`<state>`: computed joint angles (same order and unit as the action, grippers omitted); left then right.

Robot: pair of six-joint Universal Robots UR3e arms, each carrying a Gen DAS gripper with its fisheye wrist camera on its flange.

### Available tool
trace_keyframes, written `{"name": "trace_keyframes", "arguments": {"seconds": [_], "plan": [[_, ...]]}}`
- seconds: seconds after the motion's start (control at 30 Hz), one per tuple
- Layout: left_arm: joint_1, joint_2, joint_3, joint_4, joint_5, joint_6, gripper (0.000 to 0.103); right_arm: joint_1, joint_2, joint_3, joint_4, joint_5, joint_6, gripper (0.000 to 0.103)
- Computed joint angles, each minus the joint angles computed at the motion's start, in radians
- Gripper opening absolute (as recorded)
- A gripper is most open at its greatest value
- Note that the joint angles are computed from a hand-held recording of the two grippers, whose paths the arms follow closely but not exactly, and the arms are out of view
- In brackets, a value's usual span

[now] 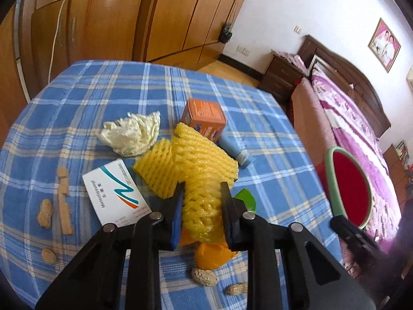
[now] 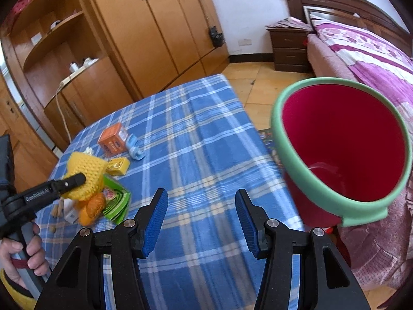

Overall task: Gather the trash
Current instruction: 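Grasp the green mosquito-coil box with the right tool while the left tool holds the foam net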

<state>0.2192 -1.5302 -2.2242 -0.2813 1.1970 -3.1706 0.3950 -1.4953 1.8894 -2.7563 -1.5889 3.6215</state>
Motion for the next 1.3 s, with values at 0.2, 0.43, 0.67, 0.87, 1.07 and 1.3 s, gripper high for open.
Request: {"name": "trace_keyframes", "arguments": {"seconds": [0.2, 0.43, 0.67, 0.87, 1.07, 1.3], "plan": [[0.057, 0.068, -0.037, 0.002, -0.021, 0.001, 0.025, 0.032, 0.099, -0.106, 0.022, 0.048, -0.032, 0.056], [0.127, 0.127, -0.094, 0.004, -0.02, 0.03, 0.025, 0.082, 0.222, -0.244, 0.063, 0.108, -0.076, 0.056], [0.199, 0.164, -0.145, 0.002, -0.062, 0.058, 0.025, 0.141, 0.342, -0.4, 0.16, 0.113, -0.147, 0.056], [0.255, 0.198, -0.183, -0.01, -0.098, 0.082, 0.025, 0.183, 0.432, -0.544, 0.23, 0.06, -0.208, 0.065], [0.292, 0.226, -0.208, -0.024, -0.119, 0.102, 0.025, 0.212, 0.536, -0.704, 0.293, 0.034, -0.281, 0.07], [0.314, 0.242, -0.22, -0.039, -0.131, 0.118, 0.025, 0.232, 0.6, -0.784, 0.29, 0.002, -0.301, 0.069]]}}
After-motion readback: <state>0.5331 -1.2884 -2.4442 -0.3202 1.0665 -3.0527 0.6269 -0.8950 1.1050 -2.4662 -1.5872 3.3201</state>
